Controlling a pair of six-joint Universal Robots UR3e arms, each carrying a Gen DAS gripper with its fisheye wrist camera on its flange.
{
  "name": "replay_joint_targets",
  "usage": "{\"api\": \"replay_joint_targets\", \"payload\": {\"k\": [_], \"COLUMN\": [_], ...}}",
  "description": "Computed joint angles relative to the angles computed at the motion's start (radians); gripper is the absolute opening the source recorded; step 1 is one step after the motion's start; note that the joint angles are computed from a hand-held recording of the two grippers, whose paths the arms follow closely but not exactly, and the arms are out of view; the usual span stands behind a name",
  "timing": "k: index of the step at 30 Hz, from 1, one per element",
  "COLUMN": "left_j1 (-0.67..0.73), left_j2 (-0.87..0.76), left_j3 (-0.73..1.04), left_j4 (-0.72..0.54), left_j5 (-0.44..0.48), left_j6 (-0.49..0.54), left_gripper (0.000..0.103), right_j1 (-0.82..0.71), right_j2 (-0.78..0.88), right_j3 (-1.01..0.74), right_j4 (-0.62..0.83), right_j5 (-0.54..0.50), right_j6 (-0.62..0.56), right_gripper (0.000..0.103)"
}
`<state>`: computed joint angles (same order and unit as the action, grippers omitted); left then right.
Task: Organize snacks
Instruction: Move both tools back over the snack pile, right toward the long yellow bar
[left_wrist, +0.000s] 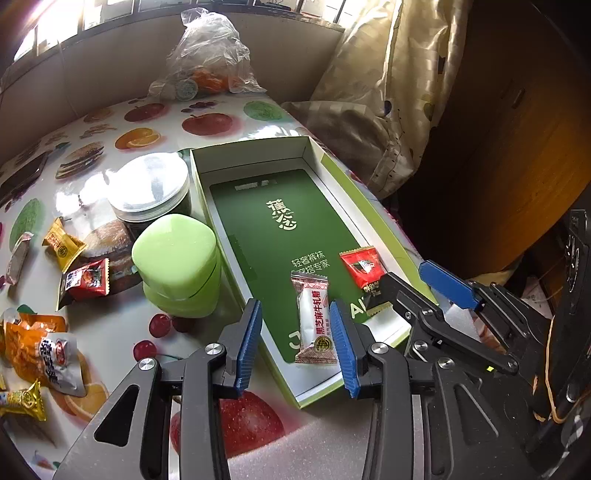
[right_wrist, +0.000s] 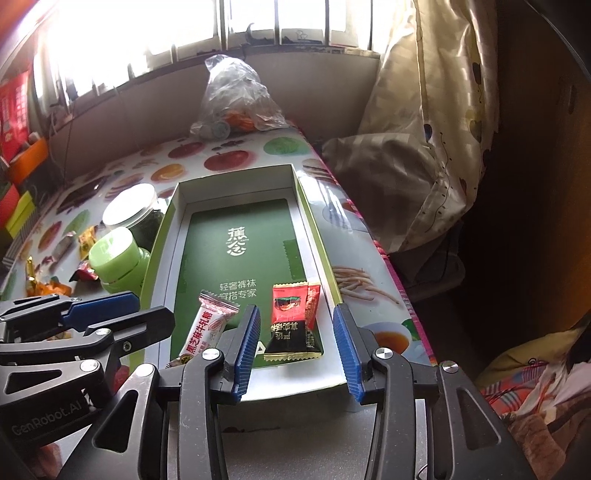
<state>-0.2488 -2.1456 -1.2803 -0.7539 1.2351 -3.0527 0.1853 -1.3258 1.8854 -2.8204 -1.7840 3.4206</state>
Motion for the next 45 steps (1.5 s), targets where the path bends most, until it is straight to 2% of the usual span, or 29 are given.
{"api": "replay_joint_targets", "payload": {"k": [10,21,26,30,38,45], "left_j1": [0.046,0.236,0.34,0.438,0.64,0.753], "left_j2": [0.172,0.376,0.44,0.49,0.545,0.544], "left_j3": [-0.251,-0.576,-0.675,-0.75,-0.837,-0.856], "left_j4": [0.144,0.265,0.275,0.281,0.287,0.276], "left_j5": [0.026,0.02,0.004,-0.009,-0.039,-0.06], "left_j6": [0.029,0.074,0.103,0.125,0.176,0.212], "left_gripper": [0.04,0.041,0.041,0.052,0.052,0.052], "right_j1": [0.07,0.197,0.25,0.289,0.346,0.385], "right_j2": [-0.029,0.065,0.153,0.24,0.436,0.615], "right_j3": [-0.021,-0.142,-0.25,-0.356,-0.628,-0.91], "right_j4": [0.006,-0.027,-0.01,0.015,0.111,0.219], "right_j5": [-0.036,-0.002,0.034,0.073,0.21,0.313], "right_j6": [0.026,0.012,-0.004,-0.028,-0.092,-0.158], "right_gripper": [0.041,0.042,0.044,0.045,0.045,0.047]}}
